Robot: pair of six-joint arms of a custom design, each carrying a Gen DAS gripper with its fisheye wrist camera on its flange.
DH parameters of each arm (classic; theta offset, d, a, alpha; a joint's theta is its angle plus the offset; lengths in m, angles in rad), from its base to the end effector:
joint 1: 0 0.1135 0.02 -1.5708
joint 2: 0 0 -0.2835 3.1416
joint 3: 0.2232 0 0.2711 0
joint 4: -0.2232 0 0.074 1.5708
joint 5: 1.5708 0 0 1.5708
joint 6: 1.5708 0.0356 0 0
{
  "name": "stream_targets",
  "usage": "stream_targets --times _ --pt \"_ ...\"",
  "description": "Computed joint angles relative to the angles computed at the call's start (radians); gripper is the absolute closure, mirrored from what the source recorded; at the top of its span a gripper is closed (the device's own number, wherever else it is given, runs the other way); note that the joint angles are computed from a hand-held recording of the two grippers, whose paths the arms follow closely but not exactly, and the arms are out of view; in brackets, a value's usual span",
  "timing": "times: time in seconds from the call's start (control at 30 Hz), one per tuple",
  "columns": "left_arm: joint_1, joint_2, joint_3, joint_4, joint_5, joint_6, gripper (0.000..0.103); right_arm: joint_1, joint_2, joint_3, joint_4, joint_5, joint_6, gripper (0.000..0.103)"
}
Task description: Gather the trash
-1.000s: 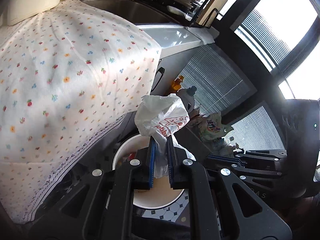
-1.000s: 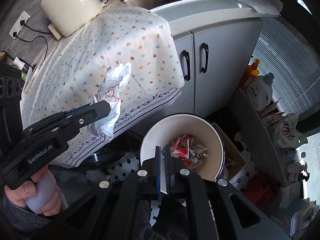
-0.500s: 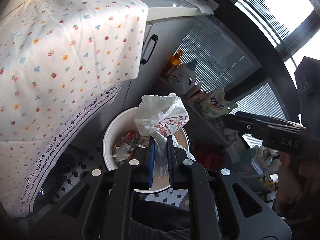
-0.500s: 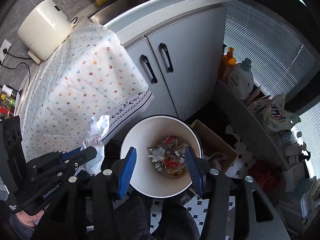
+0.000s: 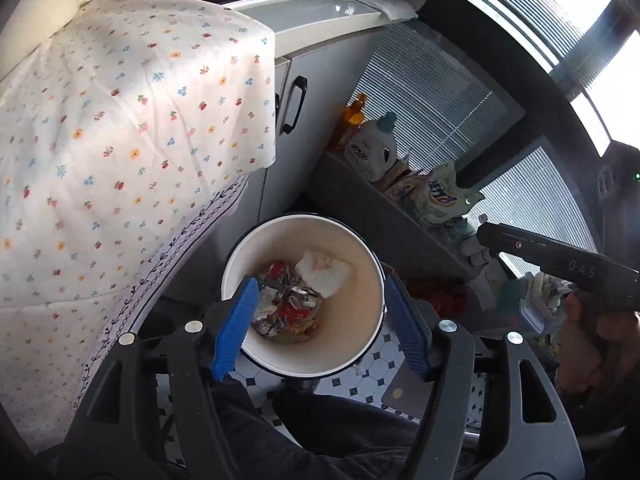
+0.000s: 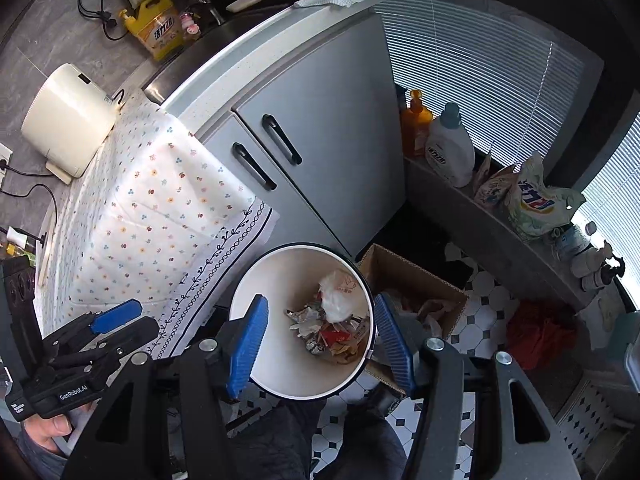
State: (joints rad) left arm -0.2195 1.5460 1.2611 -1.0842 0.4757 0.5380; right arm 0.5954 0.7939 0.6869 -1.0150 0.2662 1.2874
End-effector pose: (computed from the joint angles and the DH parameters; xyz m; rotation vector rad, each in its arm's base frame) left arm 0.2939 -0.0823 0.2767 1.1005 2.5792 -0.6261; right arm 0.1191 0.0694 0.2495 0.9758 2.4677 0.2803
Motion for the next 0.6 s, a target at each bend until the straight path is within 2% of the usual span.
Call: stream_targets --times 0.1,0.33,0.43,0.6 --pt "0.035 -0.039 0.011 -0.011 0.002 -0.026 0.027 0.012 -0.014 -0.007 0.009 -0.004 -0.004 0.046" --pt "0.146 -0.091 0.060 -0.074 0.052 -0.019 0.018 0.061 0.019 0.030 0.008 0.012 0.000 0.043" --pt "0.197 -0.107 0.087 -0.098 0.080 0.002 0.013 0.109 0.051 0.080 -0.020 0.052 0.031 0.036" --pt "0.280 -0.115 0.152 -0.139 0.136 0.042 0.006 0.220 0.121 0.202 -0.110 0.153 0.124 0.033"
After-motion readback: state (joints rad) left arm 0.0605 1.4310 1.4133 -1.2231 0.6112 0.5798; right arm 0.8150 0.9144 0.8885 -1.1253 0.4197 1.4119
